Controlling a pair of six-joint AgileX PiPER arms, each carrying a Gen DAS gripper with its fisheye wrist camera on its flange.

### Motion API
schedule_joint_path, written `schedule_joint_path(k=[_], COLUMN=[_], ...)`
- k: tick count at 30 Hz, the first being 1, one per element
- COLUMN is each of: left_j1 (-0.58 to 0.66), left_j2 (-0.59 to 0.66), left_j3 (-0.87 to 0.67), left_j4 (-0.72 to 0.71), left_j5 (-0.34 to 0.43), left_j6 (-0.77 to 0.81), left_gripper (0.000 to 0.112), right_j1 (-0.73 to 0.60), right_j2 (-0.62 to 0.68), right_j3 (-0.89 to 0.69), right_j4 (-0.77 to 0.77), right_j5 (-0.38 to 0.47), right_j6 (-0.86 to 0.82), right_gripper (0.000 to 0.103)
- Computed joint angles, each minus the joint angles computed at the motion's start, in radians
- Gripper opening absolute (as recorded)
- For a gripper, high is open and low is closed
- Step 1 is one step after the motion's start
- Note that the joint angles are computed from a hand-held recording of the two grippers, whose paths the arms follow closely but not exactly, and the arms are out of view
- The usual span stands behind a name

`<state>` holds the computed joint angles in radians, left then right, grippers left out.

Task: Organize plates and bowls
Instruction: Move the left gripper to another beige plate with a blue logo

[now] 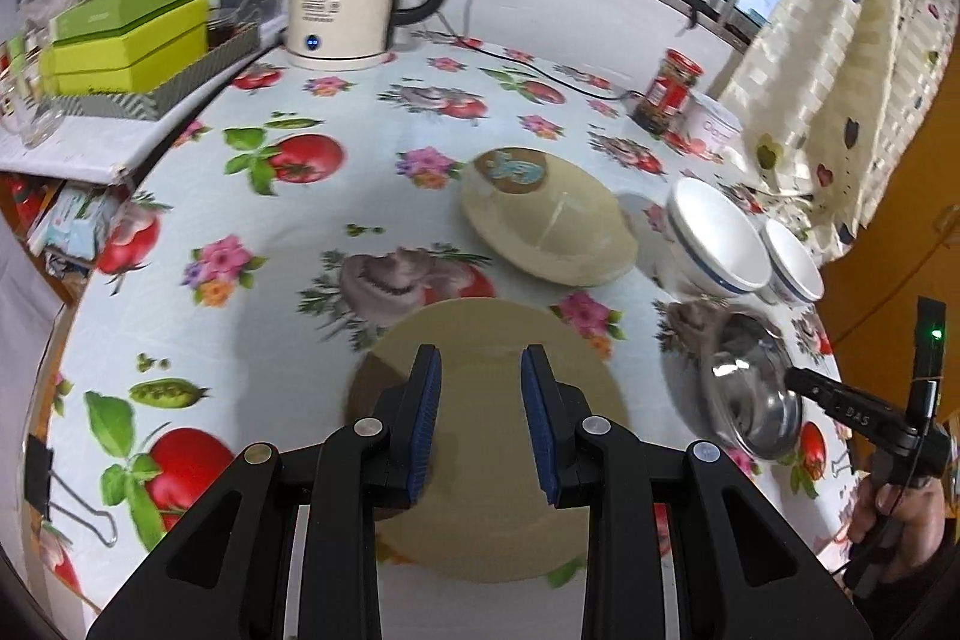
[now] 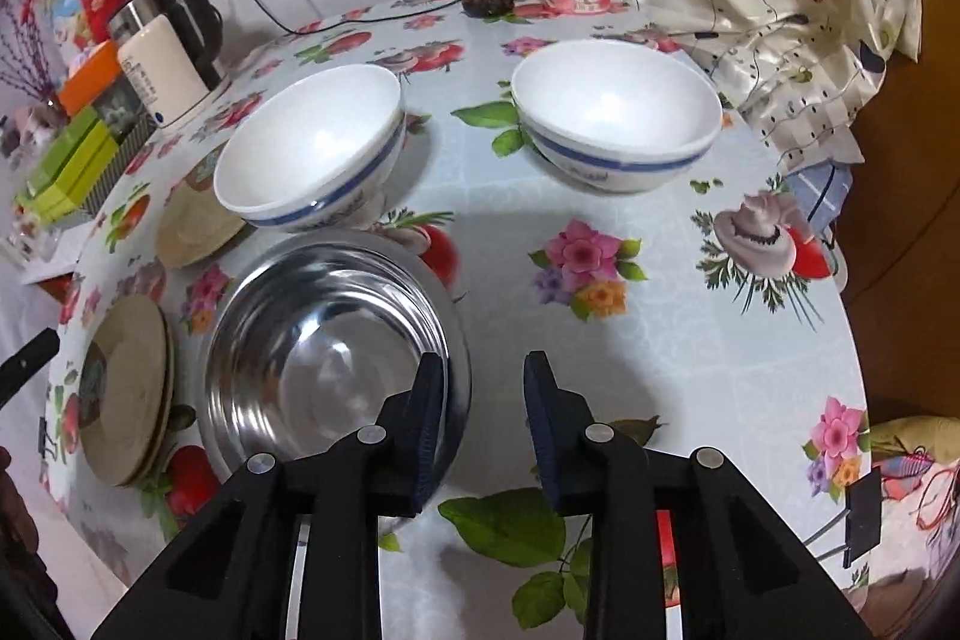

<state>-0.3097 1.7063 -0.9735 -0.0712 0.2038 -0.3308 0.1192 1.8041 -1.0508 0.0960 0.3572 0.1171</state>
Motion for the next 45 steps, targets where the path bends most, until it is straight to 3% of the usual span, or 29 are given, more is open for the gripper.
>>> schedule_joint_path(k=[3,6,9,12,15,23,24,26,27,32,38,45], left_j1=[-0.035,-0.072,-0.096,-0.127,-0.144,-0.203,-0.205,-0.192,-0.184,-0.124,-0.026,0.071], left_j2=[0.025,0.073,0.139,0.222,0.281,0.329,0.321,0.298,0.287,0.223,0.193,0.224], left_j3=[-0.048,-0.115,-0.191,-0.289,-0.350,-0.406,-0.402,-0.380,-0.369,-0.319,-0.295,-0.342], left_j4=[-0.123,-0.308,-0.506,-0.533,-0.664,-0.662,-0.654,-0.657,-0.663,-0.658,-0.587,-0.496], left_j5=[0.021,0.049,0.097,0.156,0.228,0.270,0.263,0.254,0.249,0.212,0.198,0.223], left_j6=[0.130,0.322,0.524,0.552,0.668,0.677,0.670,0.681,0.691,0.697,0.644,0.604], left_gripper=[0.029,0.029,0.029,0.029,0.029,0.029,0.029,0.029,0.029,0.029,0.029,0.029], right_j1=[-0.009,-0.025,-0.036,-0.052,-0.078,-0.133,-0.137,-0.132,-0.127,-0.063,0.043,0.140], right_j2=[0.008,0.019,0.006,-0.014,-0.038,-0.084,-0.091,-0.116,-0.133,-0.191,-0.094,0.054], right_j3=[0.004,0.009,0.028,0.051,0.085,0.139,0.141,0.147,0.151,0.127,0.014,-0.167], right_j4=[0.107,0.266,0.310,0.335,0.368,0.334,0.328,0.269,0.268,0.407,0.634,0.652], right_j5=[0.006,0.020,0.011,0.012,0.015,0.017,0.016,0.006,-0.002,-0.005,0.030,0.073], right_j6=[-0.113,-0.270,-0.310,-0.344,-0.382,-0.369,-0.361,-0.305,-0.306,-0.449,-0.638,-0.571], right_gripper=[0.028,0.014,0.013,0.012,0.012,0.014,0.016,0.035,0.038,0.040,0.040,0.040])
